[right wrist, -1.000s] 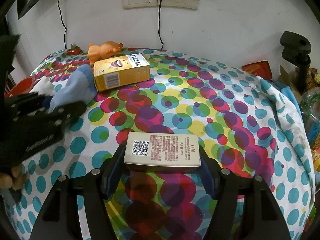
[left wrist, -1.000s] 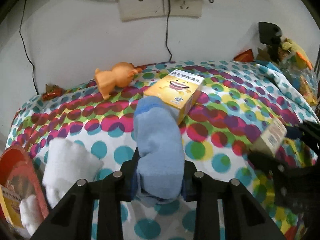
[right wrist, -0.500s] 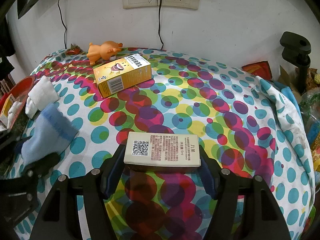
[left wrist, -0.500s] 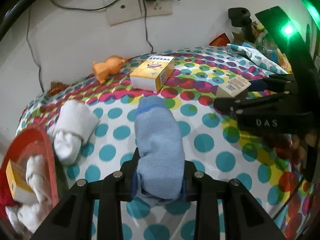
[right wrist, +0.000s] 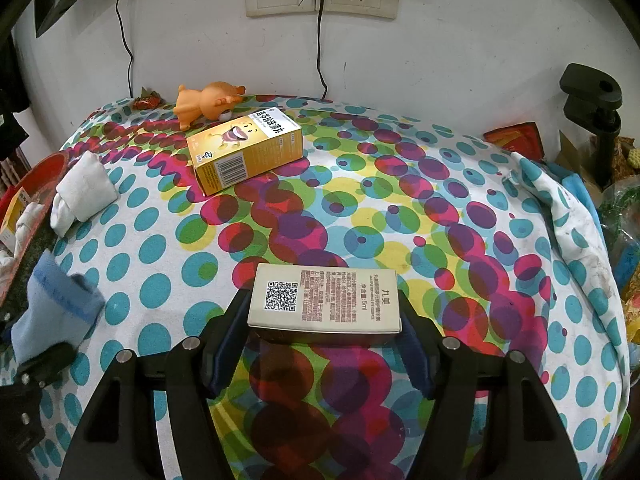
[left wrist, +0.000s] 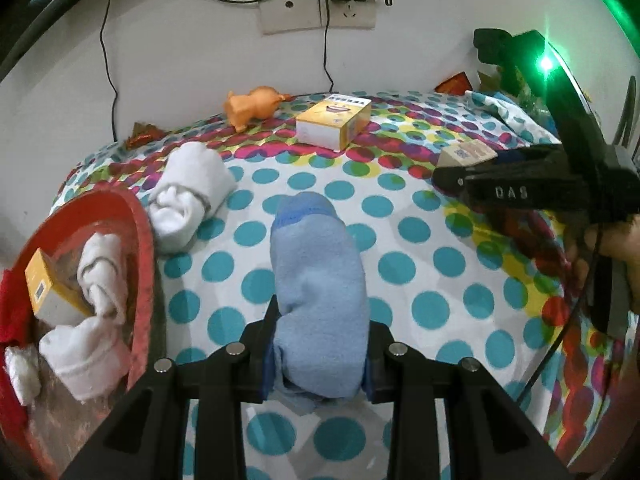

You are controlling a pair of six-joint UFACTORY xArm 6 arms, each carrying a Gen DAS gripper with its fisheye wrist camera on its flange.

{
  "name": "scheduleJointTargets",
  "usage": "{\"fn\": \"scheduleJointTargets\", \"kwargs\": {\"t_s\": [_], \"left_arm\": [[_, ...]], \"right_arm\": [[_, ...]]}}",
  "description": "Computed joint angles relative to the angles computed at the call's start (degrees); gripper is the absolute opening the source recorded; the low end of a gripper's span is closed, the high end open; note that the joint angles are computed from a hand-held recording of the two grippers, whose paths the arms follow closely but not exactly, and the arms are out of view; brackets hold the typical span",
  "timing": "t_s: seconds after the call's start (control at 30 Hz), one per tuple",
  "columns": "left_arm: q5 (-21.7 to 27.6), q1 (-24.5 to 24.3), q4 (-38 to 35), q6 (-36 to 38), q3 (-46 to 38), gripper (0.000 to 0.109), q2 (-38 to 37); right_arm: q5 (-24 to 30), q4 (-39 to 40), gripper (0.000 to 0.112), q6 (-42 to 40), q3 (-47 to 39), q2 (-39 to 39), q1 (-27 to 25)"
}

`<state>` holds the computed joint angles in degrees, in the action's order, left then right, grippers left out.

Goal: Organize objects
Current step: 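Carry the blue sock over the red tray with the left gripper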

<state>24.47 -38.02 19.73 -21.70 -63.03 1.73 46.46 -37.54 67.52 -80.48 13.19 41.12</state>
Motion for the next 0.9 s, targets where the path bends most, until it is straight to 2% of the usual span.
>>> {"fn": "scheduleJointTargets", "kwargs": {"t_s": [0.13, 0.27, 0.33, 0.5, 0.7, 0.9], "left_arm": [[-0.1, -0.2, 2.4, -2.7, 2.0, 0.032, -1.8], [-0.5, -0.4, 1.7, -3.8, 4.4, 0.032, -3.9], [-0.7, -0.4, 4.3, -6.1, 5.6, 0.032, -4.9], [-0.6, -0.3, 1.5, -4.7, 8.4, 0.032, -7.7], [-0.1, 0.1, 5.4, -11.1, 13.1, 0.032, -12.5], [0.2, 1.2, 3.1, -11.9, 15.5, 0.032, -16.0]], "right_arm": [[0.1, 0.0, 0.066, 0.0, -0.1, 0.0, 0.0], [0.0, 0.1, 0.066, -0.1, -0.1, 0.0, 0.0], [0.1, 0.1, 0.066, -0.1, -0.1, 0.1, 0.0], [0.1, 0.1, 0.066, -0.2, -0.2, 0.1, 0.0], [0.1, 0.1, 0.066, -0.3, -0.2, 0.0, 0.0], [0.1, 0.1, 0.066, -0.3, -0.2, 0.1, 0.0]]}}
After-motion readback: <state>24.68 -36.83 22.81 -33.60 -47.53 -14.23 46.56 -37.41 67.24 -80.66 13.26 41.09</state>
